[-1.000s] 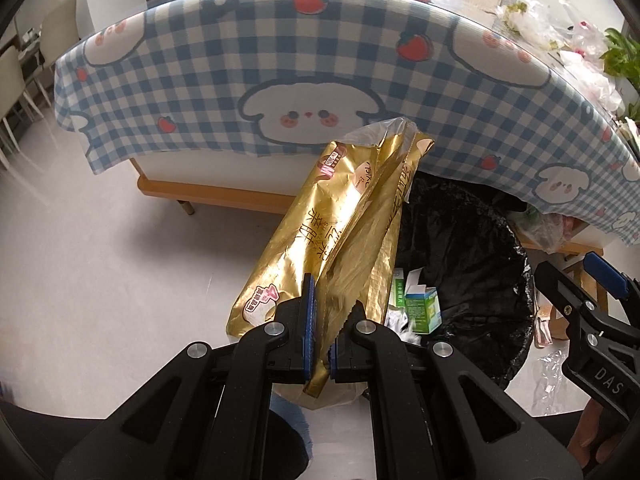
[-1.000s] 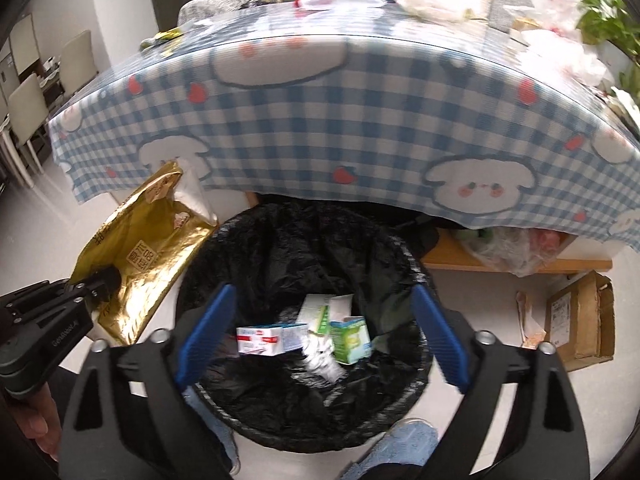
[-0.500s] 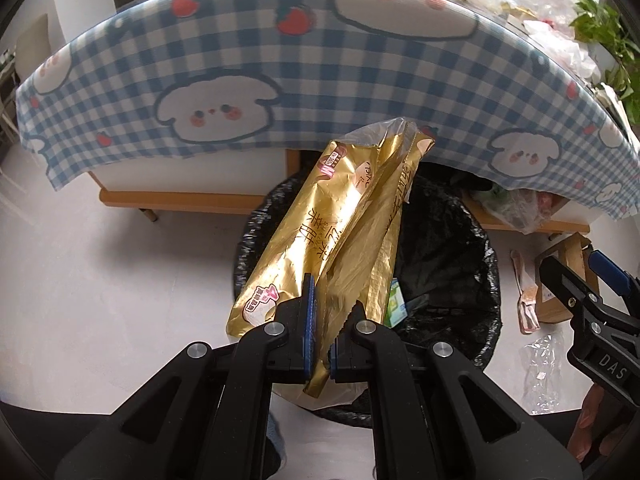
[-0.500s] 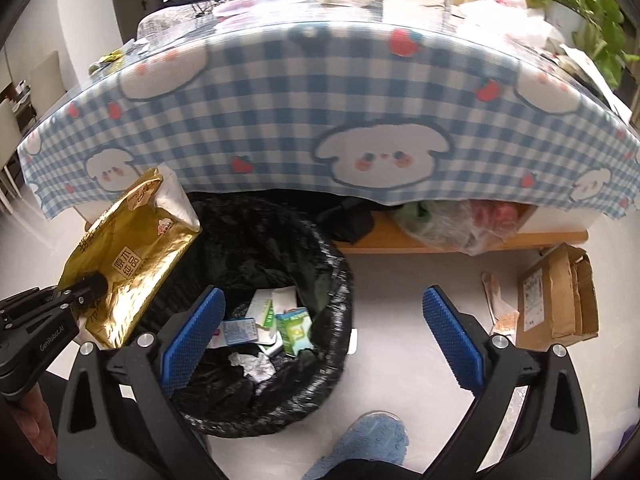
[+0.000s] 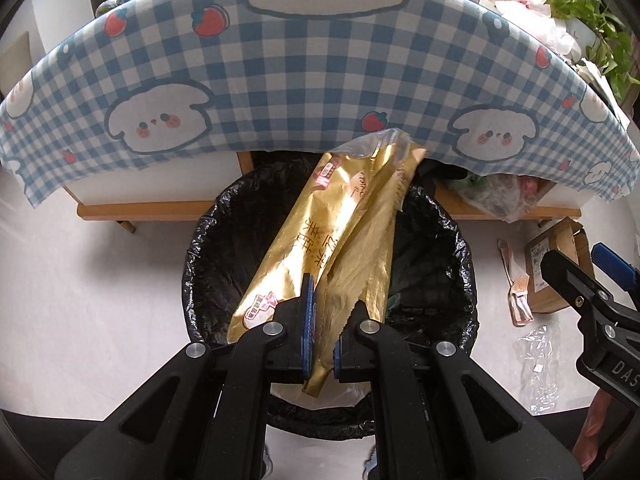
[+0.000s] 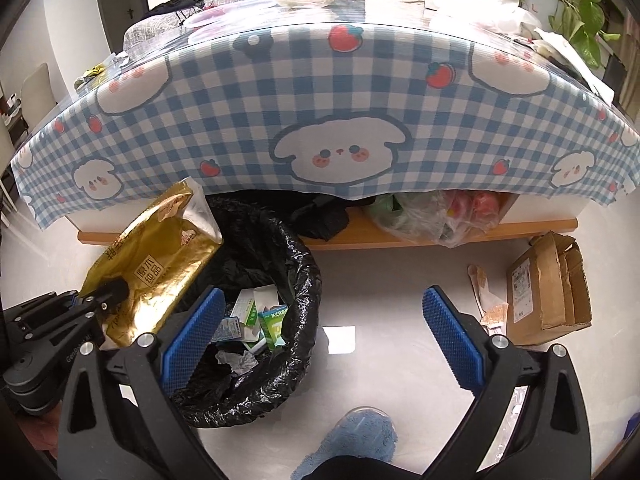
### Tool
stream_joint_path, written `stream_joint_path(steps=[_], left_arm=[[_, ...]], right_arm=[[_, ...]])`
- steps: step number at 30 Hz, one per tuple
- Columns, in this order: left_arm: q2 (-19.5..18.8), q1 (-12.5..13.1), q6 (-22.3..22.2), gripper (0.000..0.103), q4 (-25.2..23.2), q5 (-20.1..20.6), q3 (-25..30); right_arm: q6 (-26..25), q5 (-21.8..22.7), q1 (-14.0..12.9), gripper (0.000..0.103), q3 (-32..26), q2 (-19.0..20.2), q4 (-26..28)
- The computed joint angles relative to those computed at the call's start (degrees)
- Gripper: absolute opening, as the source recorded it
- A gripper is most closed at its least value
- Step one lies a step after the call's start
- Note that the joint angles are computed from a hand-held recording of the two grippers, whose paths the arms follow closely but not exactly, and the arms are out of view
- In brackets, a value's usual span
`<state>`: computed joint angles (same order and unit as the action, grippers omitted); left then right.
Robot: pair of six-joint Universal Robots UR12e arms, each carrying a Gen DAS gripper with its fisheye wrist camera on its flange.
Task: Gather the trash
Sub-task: 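Lower the gold foil bag into the bin and open the left tool, then move both open tools back up over the table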
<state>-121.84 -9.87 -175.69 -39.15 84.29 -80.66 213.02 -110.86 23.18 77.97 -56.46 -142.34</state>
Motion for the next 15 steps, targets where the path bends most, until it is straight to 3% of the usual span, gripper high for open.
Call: stream_joint_path(steps=[5,15], left_arm=[[0.0,0.2,-0.3,0.033,0.3,0.1,-0.2],[1.0,1.1,-0.4,0.065,2.1,-0.3,-1.1]], right_arm=[[-0.5,0.1,0.1,0.095,-0.3,0.2,-0.1],[-1.6,0.0,0.7,0.095,-1.4,0.3,-0.7]])
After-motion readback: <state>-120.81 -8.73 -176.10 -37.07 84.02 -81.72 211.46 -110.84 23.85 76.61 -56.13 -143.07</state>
